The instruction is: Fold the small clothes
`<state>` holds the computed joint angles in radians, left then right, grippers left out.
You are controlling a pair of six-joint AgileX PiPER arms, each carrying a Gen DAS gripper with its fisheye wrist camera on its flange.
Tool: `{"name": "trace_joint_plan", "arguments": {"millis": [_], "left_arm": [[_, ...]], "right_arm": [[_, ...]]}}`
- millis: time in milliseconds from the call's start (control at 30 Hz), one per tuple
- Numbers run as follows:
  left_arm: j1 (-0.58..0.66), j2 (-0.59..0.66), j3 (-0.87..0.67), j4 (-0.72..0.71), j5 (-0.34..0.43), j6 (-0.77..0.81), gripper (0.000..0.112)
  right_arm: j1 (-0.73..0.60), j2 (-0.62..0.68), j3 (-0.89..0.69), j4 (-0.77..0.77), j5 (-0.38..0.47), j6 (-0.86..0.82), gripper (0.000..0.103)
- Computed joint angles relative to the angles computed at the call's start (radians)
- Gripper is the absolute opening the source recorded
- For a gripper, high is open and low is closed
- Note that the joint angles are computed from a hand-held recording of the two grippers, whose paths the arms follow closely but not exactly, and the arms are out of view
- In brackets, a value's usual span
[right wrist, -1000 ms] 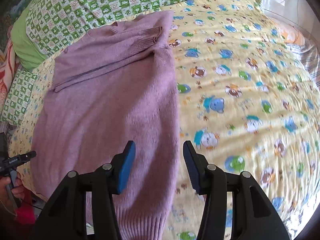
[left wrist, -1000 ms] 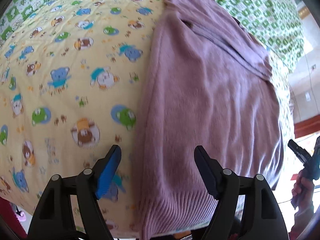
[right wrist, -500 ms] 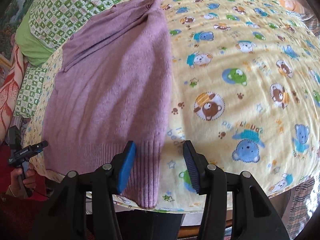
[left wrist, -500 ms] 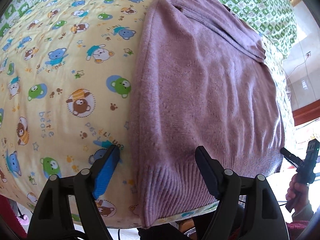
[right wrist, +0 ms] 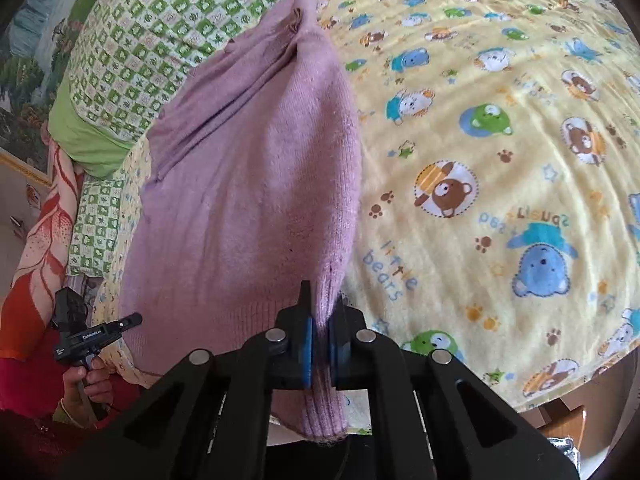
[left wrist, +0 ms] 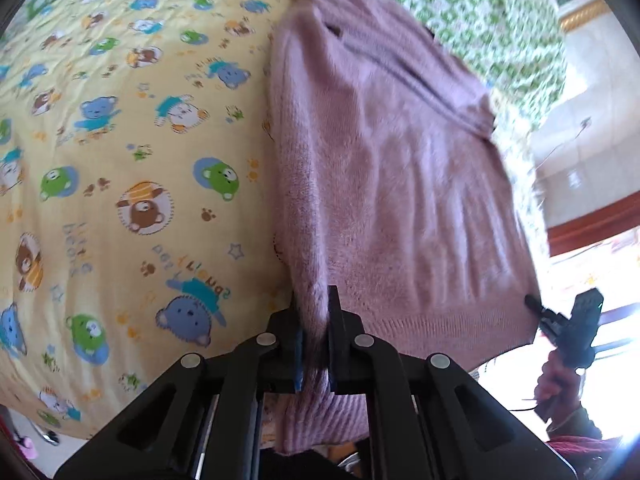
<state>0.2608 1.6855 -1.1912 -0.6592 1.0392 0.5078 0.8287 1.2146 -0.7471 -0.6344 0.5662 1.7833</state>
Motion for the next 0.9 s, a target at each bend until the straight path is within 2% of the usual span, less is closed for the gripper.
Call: {"name": "trace_joint_plan", "arguments": {"millis": [67, 200, 267, 333, 433, 533, 567, 600, 733, 833, 900], "left_arm": [[0.011, -0.002, 0.021, 0.005, -0.020, 0.014, 0.006], [0.016, 0.013, 0.041, 0.006, -0.033, 0.019, 0.009], [-0.001, 0.022, 0.024, 0.034, -0.026, -0.003, 0.017], [-0.022, 0.046, 0.005, 0.040, -0.019, -0.032, 0.031], [-0.043, 0.065, -0.012, 0.025, -0.016, -0.045, 0.045], [-0.098, 0.058, -0.011, 0.077, -0.065, -0.064, 0.039], [-0.112, 0.053, -0.013, 0.091, -0.070, -0.062, 0.030], [-0.110, 0.054, -0.020, 0.088, -0.050, -0.042, 0.008], [-0.106, 0.036, -0.057, 0.026, -0.003, 0.003, 0.008], [-0.098, 0.042, -0.135, -0.033, 0.023, 0.003, 0.008], [-0.106, 0.056, -0.200, -0.048, 0.021, -0.013, 0.008]], "right_arm": [[0.036, -0.031, 0.006, -0.030, 0.043, 0.030, 0.006], [-0.026, -0.003, 0.006, 0.085, -0.002, -0.095, 0.006], [-0.070, 0.002, 0.012, 0.153, -0.053, -0.155, 0.007], [-0.090, 0.001, 0.018, 0.184, -0.076, -0.165, 0.010], [-0.106, -0.004, 0.034, 0.215, -0.103, -0.166, 0.014], [-0.102, -0.001, 0.055, 0.187, -0.132, -0.141, 0.014], [-0.107, 0.005, 0.060, 0.189, -0.147, -0.146, 0.014], [-0.112, 0.010, 0.066, 0.186, -0.169, -0.149, 0.014], [-0.141, 0.002, 0.039, 0.312, -0.191, -0.338, 0.008], [-0.163, -0.049, 0.022, 0.305, -0.227, -0.360, 0.008], [-0.205, -0.059, -0.021, 0.349, -0.238, -0.448, 0.008]]}}
